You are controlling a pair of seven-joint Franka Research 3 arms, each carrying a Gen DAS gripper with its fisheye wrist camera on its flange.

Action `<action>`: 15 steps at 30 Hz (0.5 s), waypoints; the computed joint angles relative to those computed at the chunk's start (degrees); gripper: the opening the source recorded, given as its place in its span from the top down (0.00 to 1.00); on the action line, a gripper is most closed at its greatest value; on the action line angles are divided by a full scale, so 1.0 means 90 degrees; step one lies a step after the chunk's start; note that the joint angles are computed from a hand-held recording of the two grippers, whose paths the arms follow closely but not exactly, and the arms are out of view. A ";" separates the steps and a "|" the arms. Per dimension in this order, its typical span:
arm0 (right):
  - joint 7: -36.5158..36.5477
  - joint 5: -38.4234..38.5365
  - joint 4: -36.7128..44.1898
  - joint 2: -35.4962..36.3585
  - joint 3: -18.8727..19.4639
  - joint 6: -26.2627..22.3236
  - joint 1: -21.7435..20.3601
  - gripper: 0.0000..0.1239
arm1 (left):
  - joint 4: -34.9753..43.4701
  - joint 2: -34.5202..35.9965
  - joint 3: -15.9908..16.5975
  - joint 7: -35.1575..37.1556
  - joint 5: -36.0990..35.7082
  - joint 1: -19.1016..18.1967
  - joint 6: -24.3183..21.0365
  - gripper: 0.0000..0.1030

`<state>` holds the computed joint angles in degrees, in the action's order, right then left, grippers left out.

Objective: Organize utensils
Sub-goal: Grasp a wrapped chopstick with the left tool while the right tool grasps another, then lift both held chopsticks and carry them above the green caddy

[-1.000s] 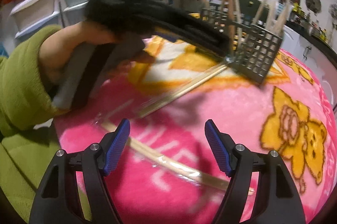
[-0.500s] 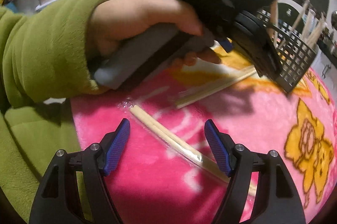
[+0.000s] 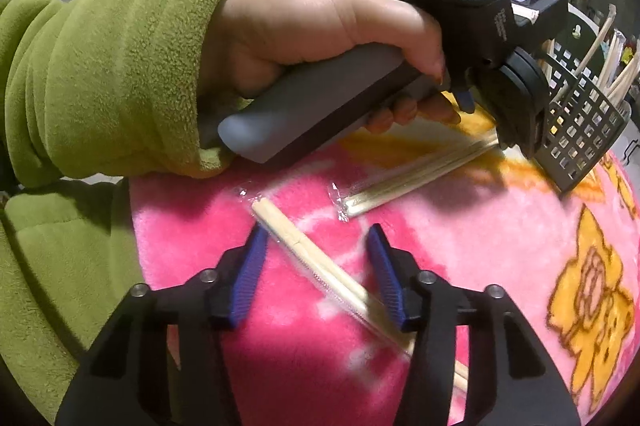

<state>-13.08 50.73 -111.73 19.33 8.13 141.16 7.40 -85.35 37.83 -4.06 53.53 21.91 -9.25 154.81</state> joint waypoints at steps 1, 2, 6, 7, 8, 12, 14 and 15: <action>0.0047 -0.0008 0.0068 0.0041 -0.0008 -0.0037 -0.0007 0.70 | -0.0004 -0.0003 0.0031 -0.0029 0.0026 -0.0024 -0.0003 0.67; 0.0077 0.0003 0.0117 0.0072 -0.0011 -0.0059 -0.0023 0.71 | 0.0014 0.0010 0.0034 -0.0024 0.0031 -0.0019 -0.0008 0.69; 0.0048 0.0058 0.0103 0.0050 -0.0012 -0.0026 -0.0066 0.77 | 0.0026 0.0033 -0.0008 0.0027 -0.0027 0.0071 0.0034 0.76; 0.0016 0.0072 0.0096 0.0051 -0.0010 0.0007 -0.0072 0.79 | 0.0017 0.0031 -0.0036 0.0051 -0.0072 0.0108 0.0050 0.79; -0.0034 0.0092 0.0074 0.0035 -0.0009 0.0038 -0.0087 0.80 | -0.0008 0.0017 -0.0044 0.0059 -0.0099 0.0125 0.0063 0.81; -0.0141 0.0188 -0.0020 -0.0013 -0.0022 0.0249 -0.0117 0.87 | -0.0305 -0.0141 -0.0093 0.0102 -0.0277 0.0323 0.0240 0.96; -0.0141 0.0209 -0.0017 -0.0003 -0.0040 0.0350 -0.0132 0.91 | -0.0512 -0.0247 -0.0230 0.0198 -0.0467 0.0495 0.0388 0.97; -0.0094 0.0215 0.0004 0.0018 -0.0055 0.0409 -0.0139 0.93 | -0.0514 -0.0237 -0.0308 0.0274 -0.0593 0.0589 0.0421 0.97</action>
